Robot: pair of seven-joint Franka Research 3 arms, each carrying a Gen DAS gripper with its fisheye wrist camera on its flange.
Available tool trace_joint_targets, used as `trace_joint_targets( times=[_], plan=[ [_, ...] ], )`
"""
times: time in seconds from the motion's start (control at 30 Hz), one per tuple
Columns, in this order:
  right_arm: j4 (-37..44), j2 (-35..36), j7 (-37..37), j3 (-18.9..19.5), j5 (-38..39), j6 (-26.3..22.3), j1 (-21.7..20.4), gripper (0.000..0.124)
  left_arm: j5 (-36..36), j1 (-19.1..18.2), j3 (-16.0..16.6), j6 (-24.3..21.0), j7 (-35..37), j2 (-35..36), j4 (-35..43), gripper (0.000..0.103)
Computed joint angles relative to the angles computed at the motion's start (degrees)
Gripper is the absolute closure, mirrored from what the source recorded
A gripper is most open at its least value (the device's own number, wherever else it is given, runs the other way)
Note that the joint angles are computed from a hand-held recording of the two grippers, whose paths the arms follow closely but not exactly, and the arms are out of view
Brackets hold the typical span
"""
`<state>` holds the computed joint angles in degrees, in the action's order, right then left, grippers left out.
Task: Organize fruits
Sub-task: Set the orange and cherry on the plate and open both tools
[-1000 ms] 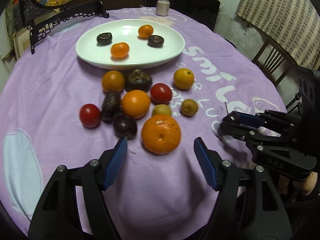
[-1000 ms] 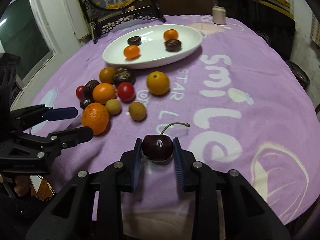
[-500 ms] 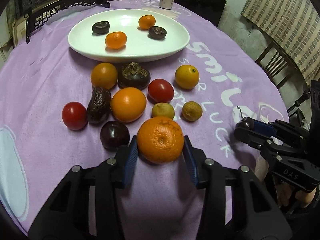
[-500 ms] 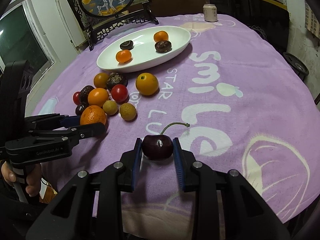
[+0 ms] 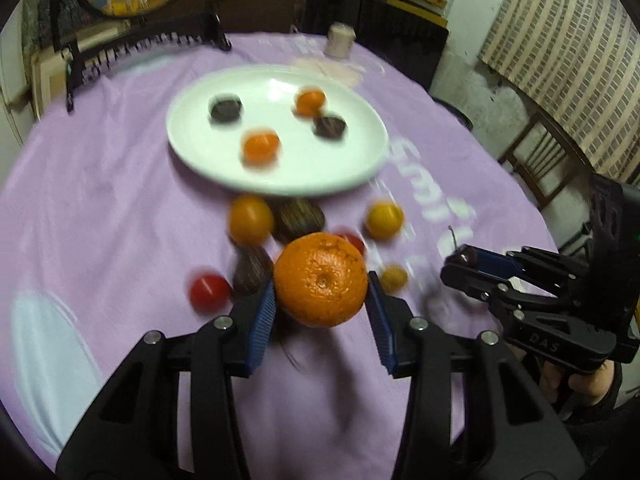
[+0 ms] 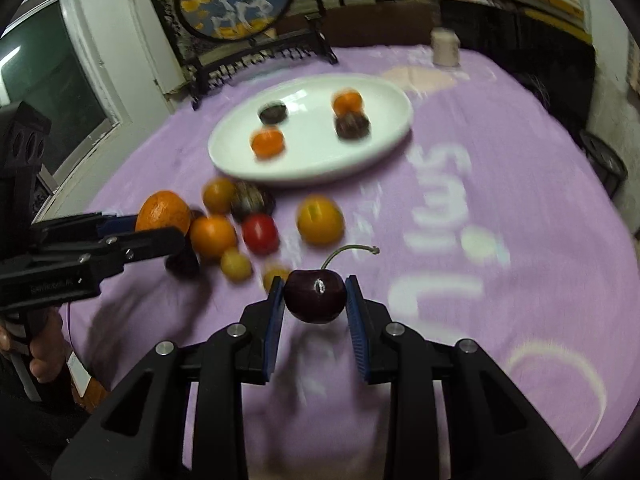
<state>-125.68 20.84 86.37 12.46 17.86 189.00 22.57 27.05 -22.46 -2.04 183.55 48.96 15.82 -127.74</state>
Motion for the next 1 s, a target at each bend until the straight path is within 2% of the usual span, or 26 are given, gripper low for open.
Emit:
trace_joint_targets(
  times=[0.03, 0.07, 0.13, 0.17, 0.23, 0.3, 0.37, 0.47, 0.6, 0.73, 0.8, 0.83, 0.9, 1.0],
  plan=[
    [2.02, 0.58, -0.57, -1.97, -0.54, -0.30, 1.78, 0.093, 1.41, -3.27, 4.14, -0.60, -1.58, -0.02, 1.43, 0.058],
    [3.98, 1.33, -1.03, -3.72, -0.90, -0.71, 3.27, 0.093, 2.57, -4.71, 6.28, -1.48, -2.56, 0.39, 3.23, 0.058],
    [8.88, 3.49, -1.83, -5.76, -1.60, -2.13, 4.79, 0.093, 4.86, -6.28, 9.28, -4.58, -5.29, 2.65, 9.15, 0.058],
    [12.97, 5.53, -2.52, -5.23, -2.20, -3.84, 3.92, 0.093, 5.63, -6.09, 9.47, -5.77, -5.94, 3.79, 11.55, 0.058],
    [20.13, 9.29, -3.10, -5.58, -2.78, -7.36, 3.59, 0.093, 4.96, -3.32, 7.21, -9.49, -4.96, 7.96, 19.24, 0.058],
    [28.55, 14.17, -2.05, -8.89, -3.83, -11.13, 5.87, 0.093, 2.05, 1.66, 1.97, -13.58, -1.40, 13.05, 27.32, 0.058],
    [35.74, 18.76, -0.42, -11.06, -4.76, -14.78, 7.00, 0.093, -0.20, 4.57, -1.18, -16.73, 0.70, 17.18, 33.11, 0.058],
    [42.17, 23.22, 0.68, -10.21, -4.96, -19.01, 5.67, 0.093, -3.65, 7.76, -4.05, -19.45, 2.76, 21.38, 37.44, 0.058],
    [46.19, 26.19, 1.21, -9.45, -5.38, -21.58, 4.70, 0.093, -5.39, 8.73, -4.77, -20.45, 4.69, 23.28, 38.99, 0.058],
    [46.59, 26.73, 0.67, -8.92, -5.85, -19.96, 4.36, 0.092, -5.88, 8.63, -5.00, -19.26, 6.28, 23.38, 38.65, 0.058],
    [46.82, 27.36, -0.11, -8.06, -5.38, -18.06, 3.69, 0.071, -4.81, 6.94, -2.92, -18.70, 4.89, 23.43, 38.65, 0.056],
    [46.52, 27.50, 0.70, -9.32, -5.44, -16.60, 4.58, 0.057, -4.20, 6.03, -1.71, -18.24, 3.87, 23.22, 38.27, 0.046],
    [45.42, 27.51, 4.24, -15.00, -6.47, -13.56, 8.49, 0.055, -0.19, 1.91, 3.87, -16.65, -2.12, 22.36, 37.19, 0.027],
    [41.99, 26.40, 8.12, -20.13, -6.71, -9.38, 11.93, 0.055, 4.27, -0.04, 7.28, -12.52, -7.90, 20.19, 33.61, 0.027]
  ],
)
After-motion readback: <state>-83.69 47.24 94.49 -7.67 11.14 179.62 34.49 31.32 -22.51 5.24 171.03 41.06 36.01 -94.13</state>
